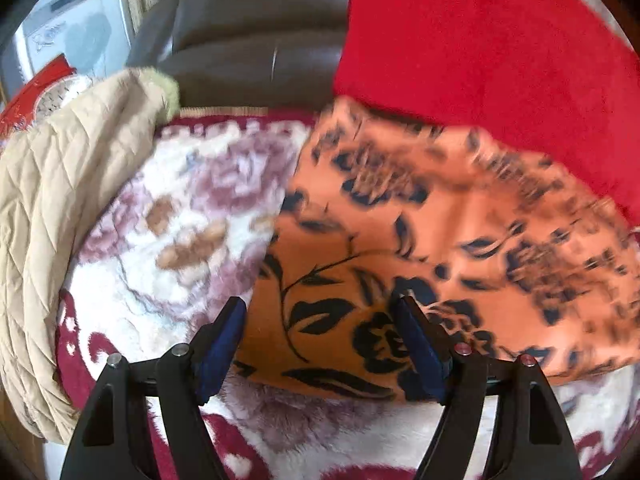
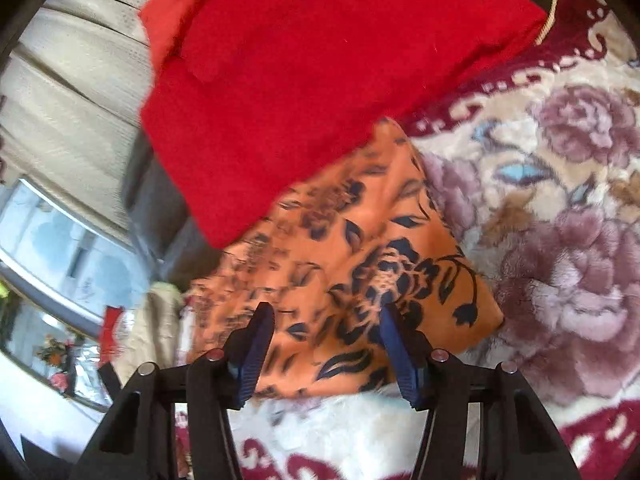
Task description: Fold small clothes
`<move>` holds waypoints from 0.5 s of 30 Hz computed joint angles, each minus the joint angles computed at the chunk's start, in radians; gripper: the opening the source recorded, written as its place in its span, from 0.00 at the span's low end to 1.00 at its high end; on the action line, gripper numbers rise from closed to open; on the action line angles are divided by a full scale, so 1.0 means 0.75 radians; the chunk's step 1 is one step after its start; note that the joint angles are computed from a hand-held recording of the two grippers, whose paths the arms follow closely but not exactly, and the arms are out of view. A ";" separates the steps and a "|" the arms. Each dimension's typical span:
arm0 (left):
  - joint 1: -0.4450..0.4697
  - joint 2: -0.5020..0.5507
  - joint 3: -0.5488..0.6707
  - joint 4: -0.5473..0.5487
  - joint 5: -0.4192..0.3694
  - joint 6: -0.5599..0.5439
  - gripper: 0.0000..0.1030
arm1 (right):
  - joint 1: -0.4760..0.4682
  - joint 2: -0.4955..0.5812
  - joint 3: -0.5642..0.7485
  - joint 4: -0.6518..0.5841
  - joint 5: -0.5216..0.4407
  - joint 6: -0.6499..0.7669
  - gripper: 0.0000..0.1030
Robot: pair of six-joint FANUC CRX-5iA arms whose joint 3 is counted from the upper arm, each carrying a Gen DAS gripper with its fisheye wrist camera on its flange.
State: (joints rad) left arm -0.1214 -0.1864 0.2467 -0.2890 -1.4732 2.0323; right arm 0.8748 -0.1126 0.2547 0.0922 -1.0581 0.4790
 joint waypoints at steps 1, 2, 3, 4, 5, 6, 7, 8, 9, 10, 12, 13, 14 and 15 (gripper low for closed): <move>0.022 -0.008 -0.020 0.032 0.019 0.004 0.78 | -0.021 0.034 0.022 -0.033 -0.051 -0.002 0.52; 0.032 -0.017 -0.029 0.045 0.029 0.002 0.78 | -0.042 0.043 0.019 -0.078 -0.059 -0.002 0.48; 0.037 -0.023 -0.031 0.051 0.033 -0.008 0.78 | -0.043 0.031 -0.011 -0.070 -0.034 -0.019 0.44; 0.042 -0.030 -0.037 0.058 0.041 -0.010 0.78 | -0.041 0.012 -0.034 -0.066 -0.006 -0.019 0.44; 0.051 -0.045 -0.049 0.071 0.059 -0.006 0.78 | -0.039 -0.001 -0.041 -0.061 0.003 -0.019 0.44; 0.058 -0.061 -0.060 0.079 0.078 0.001 0.78 | -0.037 -0.012 -0.049 -0.057 0.011 -0.023 0.44; 0.061 -0.076 -0.067 0.083 0.097 0.007 0.78 | -0.031 -0.037 -0.074 -0.047 0.037 -0.034 0.44; 0.065 -0.084 -0.071 0.087 0.113 0.011 0.78 | -0.029 -0.051 -0.092 -0.043 0.052 -0.039 0.44; 0.069 -0.101 -0.080 0.096 0.138 0.017 0.78 | -0.028 -0.069 -0.110 -0.045 0.068 -0.046 0.44; 0.071 -0.118 -0.090 0.104 0.167 0.023 0.78 | -0.030 -0.089 -0.124 -0.062 0.081 -0.047 0.45; 0.055 -0.139 -0.096 0.091 0.211 0.031 0.78 | -0.026 -0.140 -0.174 -0.076 0.127 -0.068 0.46; 0.043 -0.145 -0.095 0.082 0.229 0.032 0.78 | -0.020 -0.174 -0.212 -0.066 0.161 -0.098 0.46; 0.040 -0.148 -0.095 0.083 0.242 0.028 0.78 | -0.023 -0.189 -0.228 -0.068 0.177 -0.108 0.47; 0.036 -0.152 -0.097 0.087 0.259 0.022 0.78 | -0.027 -0.213 -0.254 -0.074 0.199 -0.124 0.51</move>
